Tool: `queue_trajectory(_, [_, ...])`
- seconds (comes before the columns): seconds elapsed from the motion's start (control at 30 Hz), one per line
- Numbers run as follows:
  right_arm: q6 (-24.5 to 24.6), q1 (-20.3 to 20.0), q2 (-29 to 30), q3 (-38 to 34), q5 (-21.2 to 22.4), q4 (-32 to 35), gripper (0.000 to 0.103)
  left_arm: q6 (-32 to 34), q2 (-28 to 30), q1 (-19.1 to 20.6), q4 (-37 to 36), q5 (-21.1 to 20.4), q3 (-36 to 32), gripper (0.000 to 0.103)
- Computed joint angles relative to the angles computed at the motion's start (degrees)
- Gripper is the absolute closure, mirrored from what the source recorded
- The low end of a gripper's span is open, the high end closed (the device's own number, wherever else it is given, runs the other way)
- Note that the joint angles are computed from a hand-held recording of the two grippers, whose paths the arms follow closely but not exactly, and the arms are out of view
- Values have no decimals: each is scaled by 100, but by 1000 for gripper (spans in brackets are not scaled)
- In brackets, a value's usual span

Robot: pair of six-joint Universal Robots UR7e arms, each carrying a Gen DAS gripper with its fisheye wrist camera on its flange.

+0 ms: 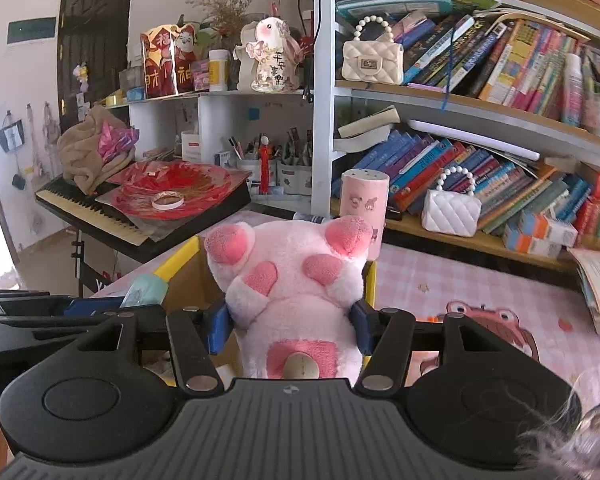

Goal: Organize objects
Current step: 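Carry the mint-green object and plush pig over the yellow box with both tools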

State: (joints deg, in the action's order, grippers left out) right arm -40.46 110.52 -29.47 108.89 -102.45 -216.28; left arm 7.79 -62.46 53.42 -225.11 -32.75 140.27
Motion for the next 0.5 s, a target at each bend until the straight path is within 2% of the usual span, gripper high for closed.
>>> queue_trajectory(0.17, [-213, -156, 91, -534, 162, 791, 48, -34, 233, 342, 399, -21, -482, 80])
queue_trajectory(0.33, [-480, -265, 276, -965, 279, 1220, 48, -276, 399, 541, 904, 55, -696, 80])
queue_trajectory(0.5, [-622, -329, 342, -1371, 230, 2310, 48, -665, 445, 715, 1460, 13, -829, 80])
